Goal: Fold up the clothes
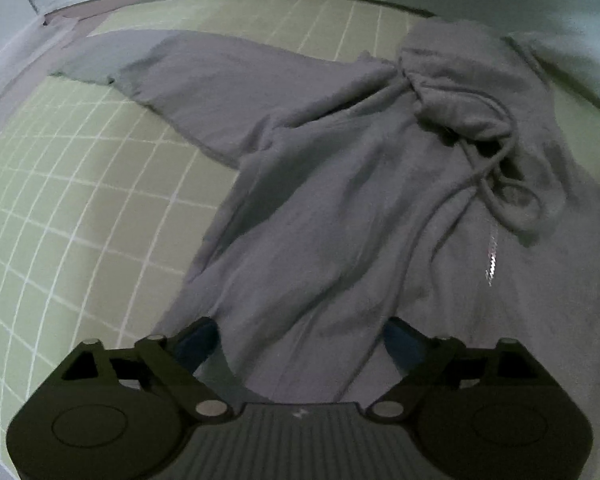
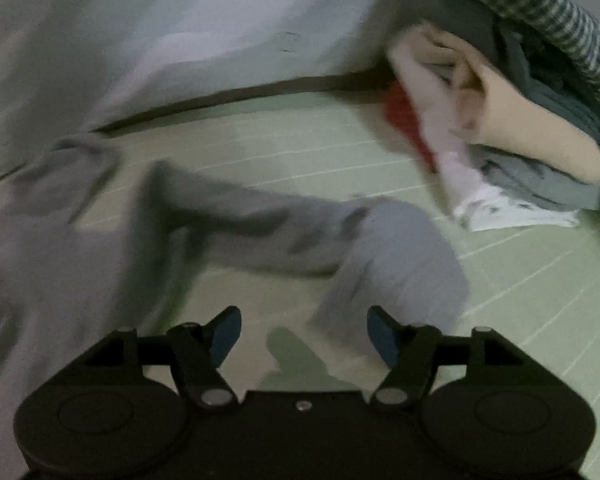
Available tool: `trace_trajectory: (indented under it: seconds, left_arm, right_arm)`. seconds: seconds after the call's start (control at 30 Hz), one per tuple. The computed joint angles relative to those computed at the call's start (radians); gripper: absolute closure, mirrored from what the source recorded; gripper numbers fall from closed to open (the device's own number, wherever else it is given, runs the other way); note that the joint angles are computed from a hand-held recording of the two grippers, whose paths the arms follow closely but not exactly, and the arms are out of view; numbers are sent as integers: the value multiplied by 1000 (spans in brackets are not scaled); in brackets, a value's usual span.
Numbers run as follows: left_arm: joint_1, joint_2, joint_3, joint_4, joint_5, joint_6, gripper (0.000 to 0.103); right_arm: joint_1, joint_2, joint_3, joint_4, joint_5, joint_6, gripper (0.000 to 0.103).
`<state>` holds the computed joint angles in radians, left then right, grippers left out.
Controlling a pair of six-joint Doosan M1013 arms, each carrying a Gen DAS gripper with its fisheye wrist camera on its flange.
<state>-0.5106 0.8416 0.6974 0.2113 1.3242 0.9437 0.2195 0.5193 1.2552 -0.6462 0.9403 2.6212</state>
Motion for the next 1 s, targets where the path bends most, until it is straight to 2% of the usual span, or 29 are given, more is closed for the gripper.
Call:
trace_trajectory:
  seconds: [0.13, 0.17, 0.2, 0.23, 0.27, 0.3, 0.57, 0.8, 1.0]
  left_arm:
    - [0, 29, -52, 0, 47, 35, 4]
    - [1, 33, -59, -4, 50, 40, 3]
    - [2, 41, -72, -7, 55, 44, 1]
    - [2, 49, -87, -9, 62, 46, 0]
    - [2, 51, -90, -8, 62, 47, 0]
    - [2, 52, -93, -8, 62, 47, 0]
    - [-1, 36, -64, 5, 25, 45, 0]
    - [-5, 35, -63, 15, 23, 25, 0]
    - [-7, 21, -31, 22, -10, 17, 0]
  right_arm:
    - [-20, 24, -15, -38, 34, 43, 34]
    - [-24, 21, -10, -42, 36, 51, 43]
    - [-27, 17, -2, -45, 35, 58, 60]
    - [-28, 8, 9, -53, 39, 76, 70]
    - [-28, -3, 23, -65, 47, 100, 86]
    - [-27, -15, 36, -76, 55, 124, 95]
    - [-26, -116, 147, -240, 167, 284, 99]
    - [-70, -164, 188, -369, 277, 378, 99]
    - [-103, -187, 211, -511, 294, 433, 99]
